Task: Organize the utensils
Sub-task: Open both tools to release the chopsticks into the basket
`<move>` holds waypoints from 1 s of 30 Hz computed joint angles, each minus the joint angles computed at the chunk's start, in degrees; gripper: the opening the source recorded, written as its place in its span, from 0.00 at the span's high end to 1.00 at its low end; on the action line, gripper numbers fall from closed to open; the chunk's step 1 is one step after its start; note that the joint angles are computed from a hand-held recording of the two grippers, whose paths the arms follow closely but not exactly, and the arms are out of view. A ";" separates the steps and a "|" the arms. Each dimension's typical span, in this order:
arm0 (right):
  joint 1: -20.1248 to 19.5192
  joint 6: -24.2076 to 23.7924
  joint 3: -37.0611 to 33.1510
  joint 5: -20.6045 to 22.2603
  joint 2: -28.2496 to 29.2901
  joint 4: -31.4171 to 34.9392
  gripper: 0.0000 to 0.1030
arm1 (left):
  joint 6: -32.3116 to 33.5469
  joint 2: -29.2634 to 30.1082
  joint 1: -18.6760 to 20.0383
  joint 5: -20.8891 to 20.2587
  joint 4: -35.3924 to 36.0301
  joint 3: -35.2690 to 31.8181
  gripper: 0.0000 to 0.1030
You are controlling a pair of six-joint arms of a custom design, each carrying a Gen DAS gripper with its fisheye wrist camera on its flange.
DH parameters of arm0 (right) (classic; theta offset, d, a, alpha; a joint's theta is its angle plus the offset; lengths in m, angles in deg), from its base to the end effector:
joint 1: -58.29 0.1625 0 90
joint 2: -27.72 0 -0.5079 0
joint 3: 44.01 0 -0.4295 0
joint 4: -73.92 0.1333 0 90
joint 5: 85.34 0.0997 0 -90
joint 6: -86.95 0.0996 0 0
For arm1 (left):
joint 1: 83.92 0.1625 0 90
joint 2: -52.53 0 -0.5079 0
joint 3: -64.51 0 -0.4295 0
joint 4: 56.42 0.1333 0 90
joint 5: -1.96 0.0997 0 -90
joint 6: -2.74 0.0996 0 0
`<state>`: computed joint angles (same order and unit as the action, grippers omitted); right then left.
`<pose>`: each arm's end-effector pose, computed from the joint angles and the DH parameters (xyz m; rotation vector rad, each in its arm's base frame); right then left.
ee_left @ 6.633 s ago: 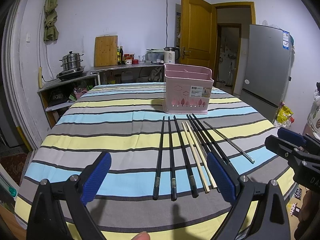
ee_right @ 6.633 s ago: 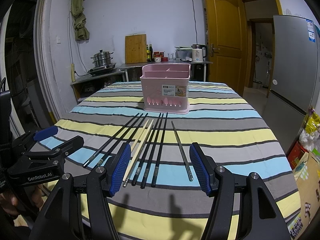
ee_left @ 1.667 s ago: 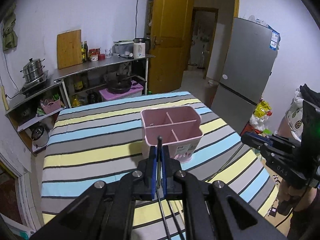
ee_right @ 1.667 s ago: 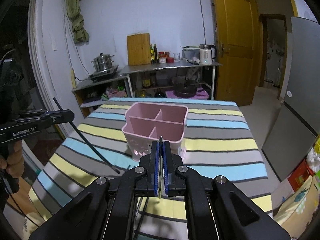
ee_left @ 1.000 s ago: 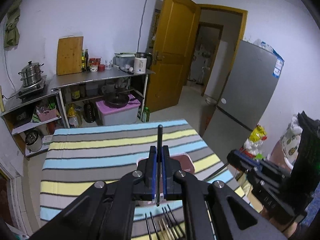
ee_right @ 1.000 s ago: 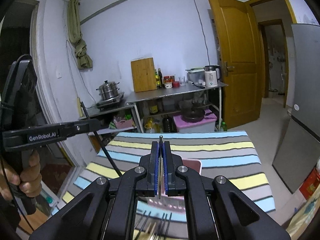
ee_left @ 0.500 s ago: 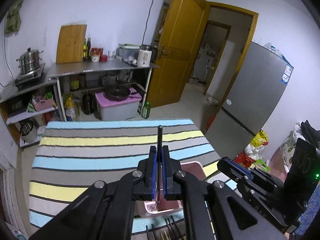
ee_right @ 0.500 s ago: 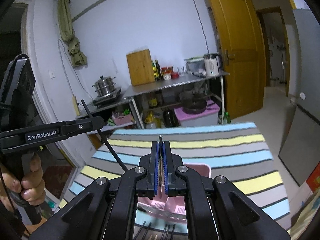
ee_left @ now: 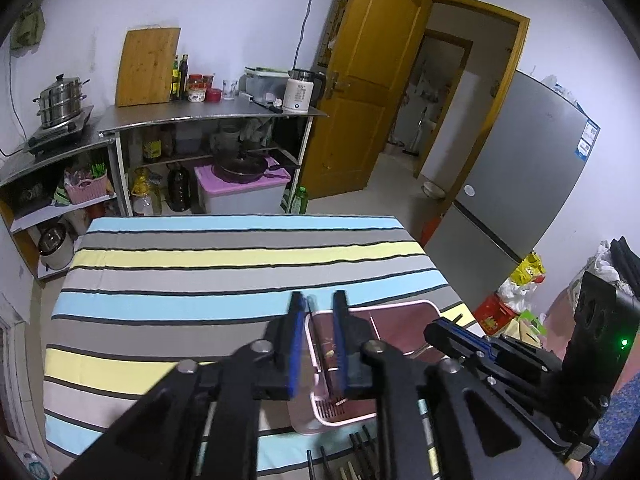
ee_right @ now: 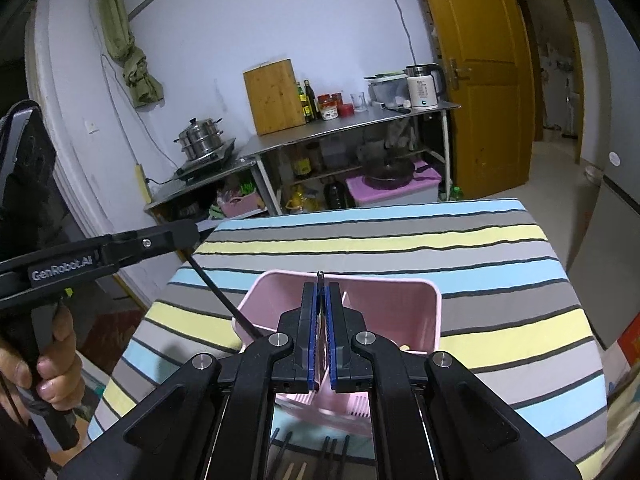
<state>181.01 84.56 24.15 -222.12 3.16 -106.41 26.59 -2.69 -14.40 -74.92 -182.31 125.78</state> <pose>0.5327 -0.7168 0.1033 0.2823 -2.3087 1.2120 -0.1519 -0.8523 0.4999 0.9799 2.6335 -0.7385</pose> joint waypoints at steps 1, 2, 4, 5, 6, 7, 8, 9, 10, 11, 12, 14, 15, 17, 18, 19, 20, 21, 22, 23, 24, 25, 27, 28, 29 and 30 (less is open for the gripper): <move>0.11 -0.20 0.05 -0.31 -0.01 -0.54 0.95 | 0.16 -0.23 -0.08 0.26 -0.81 0.35 0.76; 0.26 -0.32 0.49 -0.42 -0.24 -1.23 0.93 | 0.30 -0.21 -0.01 0.35 -1.16 0.17 0.72; 0.34 -0.67 0.36 -0.47 -0.38 -1.32 0.90 | 0.18 -0.54 0.03 -0.01 -1.53 0.18 0.67; 0.57 -0.94 0.75 -0.88 -0.61 -1.74 0.90 | 0.10 -0.80 0.01 0.00 -1.79 0.41 0.65; 0.71 -1.09 1.02 -1.05 -0.78 -2.11 0.90 | 0.11 -0.92 0.12 -0.23 -1.88 0.27 0.65; 0.88 -1.23 1.26 -1.21 -0.94 -2.52 0.90 | -0.03 -1.34 0.11 -0.50 -2.20 0.61 0.65; 1.07 -1.44 1.73 -1.40 -1.19 -3.09 0.90 | -0.12 -1.59 0.12 -0.60 -2.47 0.79 0.64; 1.25 -1.62 2.03 -1.57 -1.36 -3.53 0.90 | -0.15 -1.93 0.14 -0.69 -2.81 1.10 0.64; 1.38 -1.78 2.28 -1.65 -1.47 -3.97 0.90 | -0.04 -2.46 0.13 -0.88 -3.35 1.67 0.64; 1.57 -2.03 2.95 -1.63 -1.79 -4.80 0.90 | 0.22 -2.89 0.17 -1.09 -4.03 2.23 0.64; 1.85 -2.39 3.85 -1.72 -2.14 -5.85 0.90 | 0.34 -3.64 0.14 -1.25 -4.93 3.29 0.62; 2.34 -2.93 4.85 -2.45 -2.42 -7.05 0.90 | 0.54 -5.04 0.11 -1.52 -6.00 5.19 0.62; 2.61 -3.20 5.57 -2.66 -2.61 -7.87 0.90 | 0.82 -5.65 0.14 -1.63 -6.63 6.10 0.62; 3.27 -3.34 7.86 -2.90 -3.30 -9.64 0.90 | 1.45 -7.18 0.20 -1.51 -8.00 8.38 0.62; 3.56 -3.31 8.58 -3.28 -3.50 -10.09 0.90 | 1.63 -7.95 0.25 -1.57 -8.70 9.58 0.62; 3.91 -3.15 9.56 -3.80 -3.74 -10.66 0.90 | 1.71 -8.73 0.33 -1.65 -9.35 10.83 0.62; 4.15 -2.73 10.55 -3.94 -4.05 -11.04 0.90 | 1.78 -9.50 0.42 -1.75 -9.87 12.07 0.62; 4.33 -2.15 11.44 -3.86 -4.40 -11.11 0.90 | 1.85 -10.21 0.52 -1.81 -10.34 13.22 0.62; 4.58 -1.64 12.53 -3.89 -4.74 -11.42 0.90 | 1.98 -11.03 0.65 -1.88 -10.96 14.57 0.62; 4.79 -1.48 13.36 -4.11 -4.98 -11.86 0.90 | 2.25 -11.91 0.74 -1.85 -11.71 16.08 0.62; 5.06 -1.23 14.36 -4.56 -5.22 -12.39 0.90 | 2.51 -12.60 0.79 -1.85 -12.28 17.27 0.62; 5.27 -0.82 15.32 -4.83 -5.48 -12.73 0.90 | 2.92 -13.50 0.87 -1.68 -13.15 18.92 0.62; 5.72 0.45 17.44 -5.38 -5.99 -13.51 0.90 | 3.39 -15.05 1.00 -1.56 -14.18 21.55 0.62; 5.97 0.92 18.36 -5.74 -6.19 -14.00 0.90 | 3.61 -15.84 1.10 -1.58 -14.62 22.85 0.62; 6.20 1.36 19.40 -5.92 -6.40 -14.67 0.90 | 3.78 -16.68 1.23 -1.68 -15.06 24.20 0.62; 6.37 1.75 20.31 -6.00 -6.60 -15.09 0.90 | 3.92 -17.46 1.38 -1.79 -15.40 25.45 0.62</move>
<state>187.38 86.30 44.45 -228.12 -3.44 -121.51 30.51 -20.15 -13.02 -76.71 -197.71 151.24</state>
